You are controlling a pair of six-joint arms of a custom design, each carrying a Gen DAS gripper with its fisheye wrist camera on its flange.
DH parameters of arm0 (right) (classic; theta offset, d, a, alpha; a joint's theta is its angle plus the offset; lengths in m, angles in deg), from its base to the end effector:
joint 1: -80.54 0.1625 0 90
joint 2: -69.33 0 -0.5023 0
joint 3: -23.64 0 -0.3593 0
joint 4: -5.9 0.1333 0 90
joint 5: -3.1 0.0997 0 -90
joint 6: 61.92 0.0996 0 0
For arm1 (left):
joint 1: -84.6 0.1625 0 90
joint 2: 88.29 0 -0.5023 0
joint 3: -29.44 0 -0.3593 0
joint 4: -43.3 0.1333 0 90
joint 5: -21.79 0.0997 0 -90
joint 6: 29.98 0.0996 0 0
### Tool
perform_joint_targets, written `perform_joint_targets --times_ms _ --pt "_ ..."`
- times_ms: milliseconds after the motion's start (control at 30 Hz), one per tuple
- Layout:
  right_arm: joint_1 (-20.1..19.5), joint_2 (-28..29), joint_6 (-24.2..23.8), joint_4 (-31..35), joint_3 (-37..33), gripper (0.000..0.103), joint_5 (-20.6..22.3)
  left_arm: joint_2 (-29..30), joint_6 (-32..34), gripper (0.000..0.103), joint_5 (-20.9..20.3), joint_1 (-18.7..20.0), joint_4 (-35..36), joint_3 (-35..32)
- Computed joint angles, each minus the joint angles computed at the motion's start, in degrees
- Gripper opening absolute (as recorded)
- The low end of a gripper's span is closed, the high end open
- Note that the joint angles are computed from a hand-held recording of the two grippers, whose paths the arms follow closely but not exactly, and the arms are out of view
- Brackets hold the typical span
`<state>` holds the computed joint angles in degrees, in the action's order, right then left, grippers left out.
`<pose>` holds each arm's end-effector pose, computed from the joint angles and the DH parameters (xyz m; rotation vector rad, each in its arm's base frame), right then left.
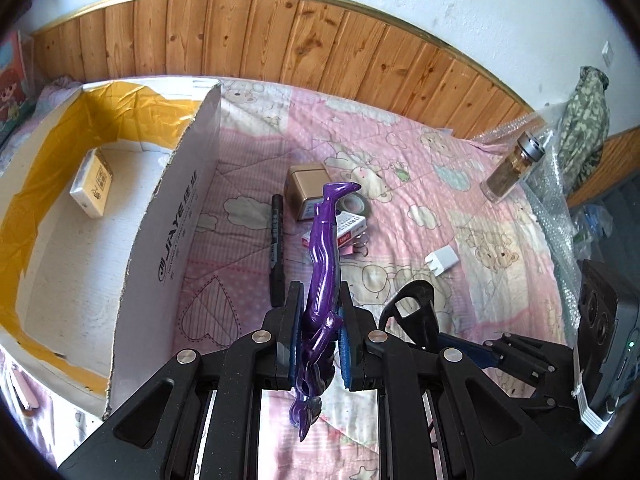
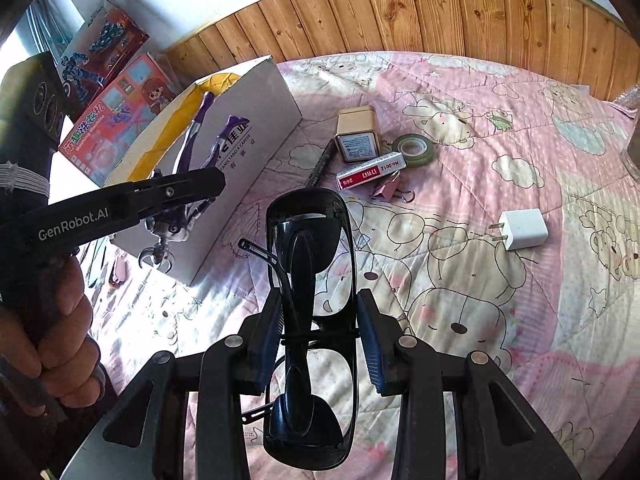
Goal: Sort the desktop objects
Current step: 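Lift and carry the purple toy and black glasses toward the cardboard box with both tools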
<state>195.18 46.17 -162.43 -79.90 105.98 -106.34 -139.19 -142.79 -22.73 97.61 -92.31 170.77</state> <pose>0.3439 -0.5096 -0.0797 -2.1893 0.8574 1.3847 -0.2810 -0.2746 0.0732 -0.3206 2.2517 -1.0149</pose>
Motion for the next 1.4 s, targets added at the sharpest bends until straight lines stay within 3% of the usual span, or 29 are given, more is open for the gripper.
perform_joint_targets --times_ms 233,700,1400 --pt "-0.3 -1.6 -1.6 1.1 -0.2 0.038 1.8 -1.9 -4.8 0.015 0.6 -2.3 10.4 -2.7" --pt "-0.9 -4.0 -0.5 6.6 -0.8 0.038 3.7 -4.7 -11.2 0.015 0.1 -6.4 19.1 -4.4" --pt "0.0 -7.9 -2.4 12.2 0.8 0.038 5.8 -14.6 -20.8 0.015 -1.5 -12.5 39.1 -7.2"
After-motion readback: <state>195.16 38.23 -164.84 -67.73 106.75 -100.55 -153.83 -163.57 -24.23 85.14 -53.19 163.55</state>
